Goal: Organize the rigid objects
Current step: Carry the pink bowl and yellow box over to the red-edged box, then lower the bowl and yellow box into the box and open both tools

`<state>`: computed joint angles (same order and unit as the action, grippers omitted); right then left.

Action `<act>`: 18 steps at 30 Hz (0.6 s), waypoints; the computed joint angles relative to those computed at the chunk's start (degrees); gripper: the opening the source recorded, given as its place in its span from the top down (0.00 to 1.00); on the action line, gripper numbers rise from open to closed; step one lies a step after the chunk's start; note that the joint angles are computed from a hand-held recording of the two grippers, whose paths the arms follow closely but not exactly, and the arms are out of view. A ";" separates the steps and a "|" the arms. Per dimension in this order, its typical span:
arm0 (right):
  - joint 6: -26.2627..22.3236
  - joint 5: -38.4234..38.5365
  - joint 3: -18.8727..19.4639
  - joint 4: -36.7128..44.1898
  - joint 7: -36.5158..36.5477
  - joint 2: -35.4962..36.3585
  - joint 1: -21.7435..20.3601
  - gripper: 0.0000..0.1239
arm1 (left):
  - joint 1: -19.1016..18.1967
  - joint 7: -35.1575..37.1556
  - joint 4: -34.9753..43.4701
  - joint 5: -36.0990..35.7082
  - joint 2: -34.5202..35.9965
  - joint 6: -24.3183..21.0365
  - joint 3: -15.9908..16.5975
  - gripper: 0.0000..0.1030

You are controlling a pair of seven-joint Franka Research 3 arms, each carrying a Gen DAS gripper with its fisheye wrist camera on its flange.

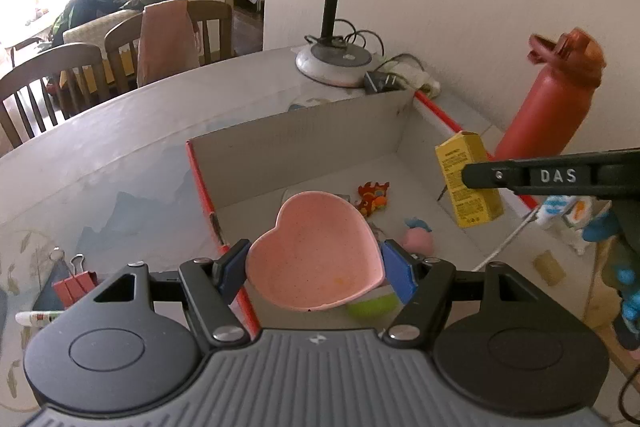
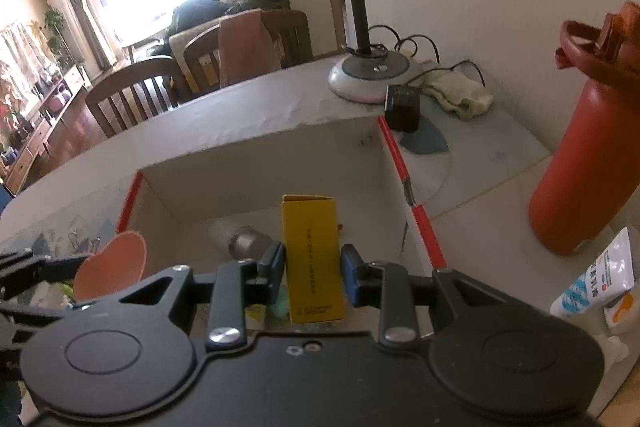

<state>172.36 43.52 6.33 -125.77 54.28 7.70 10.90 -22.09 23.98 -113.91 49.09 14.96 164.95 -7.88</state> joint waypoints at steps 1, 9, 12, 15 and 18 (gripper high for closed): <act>-0.18 -0.95 -0.34 0.18 0.64 0.41 0.17 0.76 | 0.02 0.77 1.00 -0.66 0.84 -0.86 -0.27 0.31; -2.12 -4.44 -0.40 1.30 2.51 2.66 -0.04 0.76 | -0.20 6.52 7.92 -7.96 6.57 -6.50 -1.41 0.31; -2.91 -5.26 -0.22 1.81 2.89 3.30 -0.14 0.76 | -0.94 8.65 10.64 -9.93 8.67 -9.03 -1.21 0.31; -4.00 -5.88 -0.11 2.82 2.73 4.36 -0.45 0.76 | -1.39 10.18 12.57 -11.56 10.25 -10.59 -0.98 0.31; -5.02 -6.91 -0.20 3.26 3.12 4.89 -0.47 0.76 | -1.36 11.40 14.15 -13.84 11.55 -11.78 -1.16 0.31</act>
